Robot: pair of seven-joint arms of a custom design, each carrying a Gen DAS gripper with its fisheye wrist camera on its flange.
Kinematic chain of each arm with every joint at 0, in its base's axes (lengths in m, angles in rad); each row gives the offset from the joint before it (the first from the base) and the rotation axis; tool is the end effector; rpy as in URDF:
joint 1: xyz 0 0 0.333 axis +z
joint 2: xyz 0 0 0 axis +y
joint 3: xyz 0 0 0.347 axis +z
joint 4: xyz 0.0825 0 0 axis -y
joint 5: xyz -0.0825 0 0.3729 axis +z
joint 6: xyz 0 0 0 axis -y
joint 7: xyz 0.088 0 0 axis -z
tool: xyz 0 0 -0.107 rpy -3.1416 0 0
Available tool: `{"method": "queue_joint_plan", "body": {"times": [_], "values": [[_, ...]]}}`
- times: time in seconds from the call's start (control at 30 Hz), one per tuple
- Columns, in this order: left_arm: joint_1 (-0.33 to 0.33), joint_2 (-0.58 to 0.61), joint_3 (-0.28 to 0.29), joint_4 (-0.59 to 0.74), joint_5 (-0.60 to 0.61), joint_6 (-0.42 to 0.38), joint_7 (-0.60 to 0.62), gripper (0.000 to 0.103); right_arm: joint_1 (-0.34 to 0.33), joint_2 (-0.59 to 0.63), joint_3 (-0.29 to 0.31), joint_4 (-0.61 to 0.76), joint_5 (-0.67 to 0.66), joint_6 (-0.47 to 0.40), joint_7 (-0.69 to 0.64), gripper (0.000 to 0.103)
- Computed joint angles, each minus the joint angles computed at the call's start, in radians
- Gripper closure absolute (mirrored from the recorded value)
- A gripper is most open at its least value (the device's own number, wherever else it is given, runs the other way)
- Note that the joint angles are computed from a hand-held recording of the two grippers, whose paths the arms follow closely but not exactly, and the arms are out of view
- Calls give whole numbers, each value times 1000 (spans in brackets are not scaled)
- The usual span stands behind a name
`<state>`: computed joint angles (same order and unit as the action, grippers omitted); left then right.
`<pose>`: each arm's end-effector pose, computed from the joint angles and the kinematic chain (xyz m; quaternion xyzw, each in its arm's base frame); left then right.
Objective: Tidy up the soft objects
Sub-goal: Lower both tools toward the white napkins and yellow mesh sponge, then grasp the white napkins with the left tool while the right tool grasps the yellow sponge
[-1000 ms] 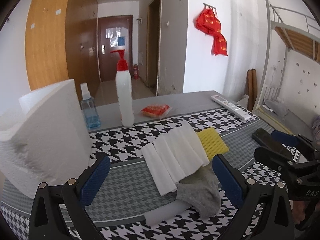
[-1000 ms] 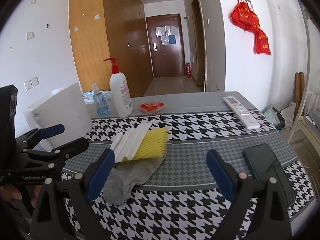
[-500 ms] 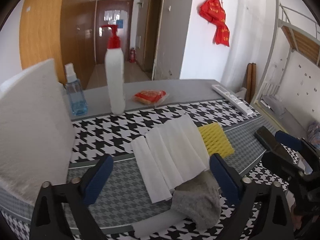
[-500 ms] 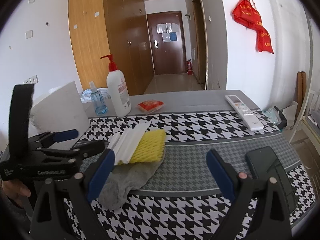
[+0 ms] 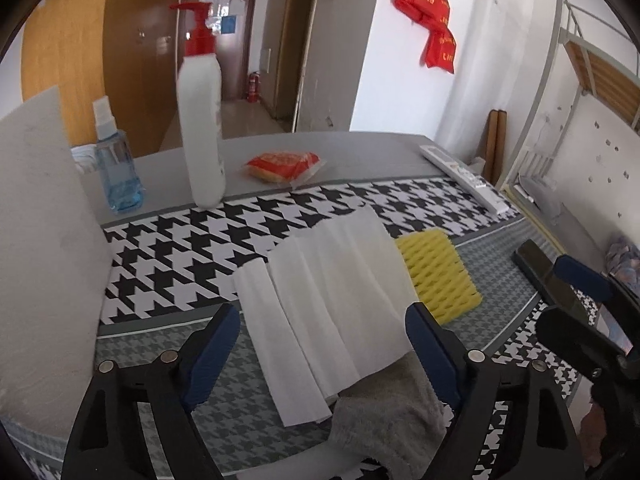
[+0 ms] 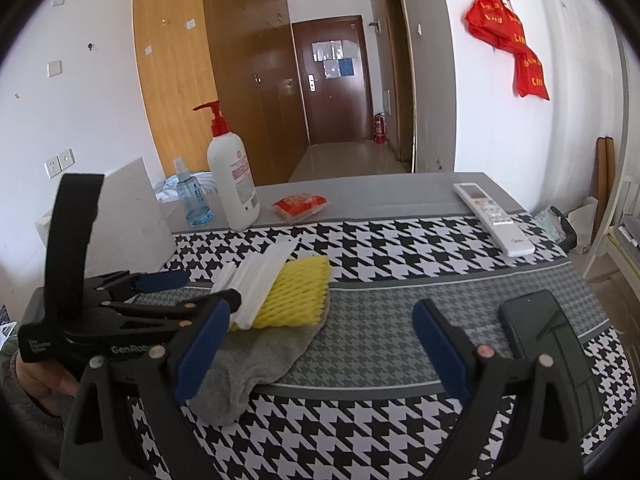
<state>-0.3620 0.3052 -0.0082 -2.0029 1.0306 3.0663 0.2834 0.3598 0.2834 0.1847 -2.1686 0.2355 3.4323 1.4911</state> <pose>0.5590 -0.2898 0.4039 -0.6239 0.6784 -0.3316 0.2012 0.5420 0.2864 0.4207 -0.7183 0.5142 -0.2073 0.4203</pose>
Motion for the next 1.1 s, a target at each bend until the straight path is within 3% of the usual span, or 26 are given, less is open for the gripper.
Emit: {"method": "queue_joint_plan", "body": {"times": [0.13, 0.3, 0.47, 0.77, 0.8, 0.87, 0.97, 1.03, 1.1], "values": [[61, 23, -70, -4, -145, -8, 139, 34, 36, 7, -37, 13, 27, -19, -15, 8], [59, 29, -67, -13, -254, -15, 218, 44, 11, 15, -16, 28, 27, -42, -12, 8], [94, 37, -111, -24, -383, -16, 337, 57, -52, 34, 50, 54, -4, -74, -10, 8], [60, 37, -83, -39, -455, 17, 407, 83, -195, 91, 201, 119, -23, -129, -12, 8], [56, 35, -77, -41, -459, 21, 409, 86, -245, 105, 255, 129, -26, -144, -19, 12], [54, 32, -73, -48, -470, 27, 416, 88, -284, 121, 302, 148, -15, -184, -38, 21], [51, 29, -64, -59, -481, 48, 426, 89, -275, 135, 299, 175, 19, -227, -56, 36], [1, 21, -6, -64, -449, 60, 400, 90, -316, 153, 351, 192, 58, -249, -95, 42], [-39, 15, 42, -68, -410, 70, 369, 90, -310, 162, 349, 209, 83, -275, -113, 43]]}}
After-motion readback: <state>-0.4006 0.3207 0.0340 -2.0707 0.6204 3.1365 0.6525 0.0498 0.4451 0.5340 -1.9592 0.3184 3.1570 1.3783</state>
